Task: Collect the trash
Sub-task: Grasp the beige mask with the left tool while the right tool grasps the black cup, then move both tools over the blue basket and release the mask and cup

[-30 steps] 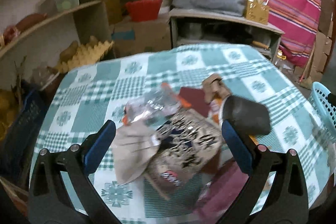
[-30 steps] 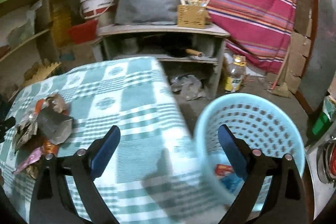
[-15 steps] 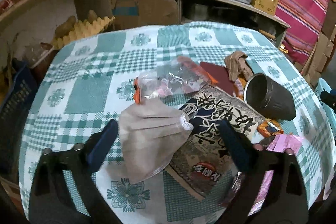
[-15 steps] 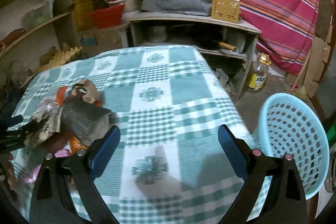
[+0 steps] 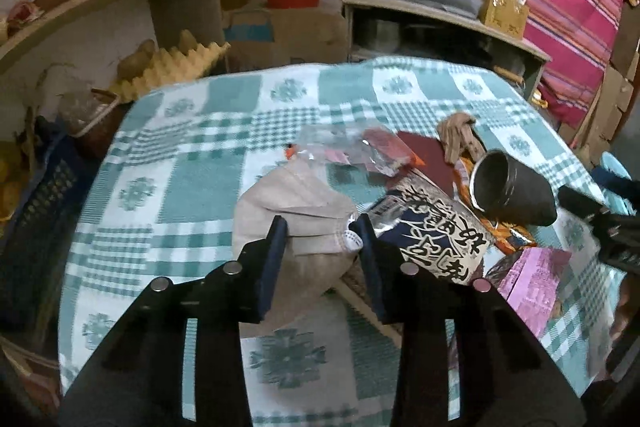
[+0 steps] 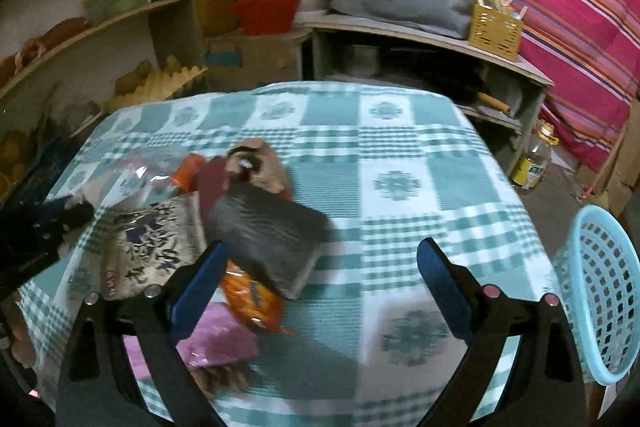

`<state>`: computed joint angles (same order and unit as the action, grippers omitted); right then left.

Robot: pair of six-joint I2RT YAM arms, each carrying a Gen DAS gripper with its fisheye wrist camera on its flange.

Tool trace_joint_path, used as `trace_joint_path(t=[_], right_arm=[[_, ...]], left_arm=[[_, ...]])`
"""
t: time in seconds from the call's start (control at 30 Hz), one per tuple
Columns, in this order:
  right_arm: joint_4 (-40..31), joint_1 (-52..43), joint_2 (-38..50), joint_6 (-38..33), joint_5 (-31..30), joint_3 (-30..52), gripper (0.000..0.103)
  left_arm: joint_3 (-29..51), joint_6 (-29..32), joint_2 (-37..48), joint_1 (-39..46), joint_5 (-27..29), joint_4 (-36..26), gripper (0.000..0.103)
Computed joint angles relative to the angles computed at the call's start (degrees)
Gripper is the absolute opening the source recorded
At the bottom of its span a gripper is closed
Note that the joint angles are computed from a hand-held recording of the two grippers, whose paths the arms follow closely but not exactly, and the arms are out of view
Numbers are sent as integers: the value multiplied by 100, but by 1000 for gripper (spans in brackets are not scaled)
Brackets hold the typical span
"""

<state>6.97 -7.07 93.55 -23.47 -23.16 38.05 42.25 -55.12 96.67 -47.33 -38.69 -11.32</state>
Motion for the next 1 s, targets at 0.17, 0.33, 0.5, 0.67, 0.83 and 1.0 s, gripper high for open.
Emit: trace_joint_path(t=[0.17, 0.33, 0.5, 0.67, 0.83, 1.0], right_arm=[[140, 589, 190, 496, 532, 54, 94], [33, 865, 567, 1053, 836, 332, 94], [-35, 999, 899, 1208, 1131, 538, 94], [-9, 928, 797, 1013, 1053, 501, 81], [-42, 610, 555, 742, 829, 451, 80], [-183, -146, 291, 358, 352, 578, 80]], left_arm=[[-261, -119, -444, -12, -208, -175, 35], [-362, -188, -566, 64, -223, -213, 35], [-251, -97, -455, 121, -233, -228, 35], [-105, -42, -307, 148, -174, -177, 35], [203, -71, -113, 55, -211, -264, 35], [679, -37, 145, -90, -280, -335, 35]])
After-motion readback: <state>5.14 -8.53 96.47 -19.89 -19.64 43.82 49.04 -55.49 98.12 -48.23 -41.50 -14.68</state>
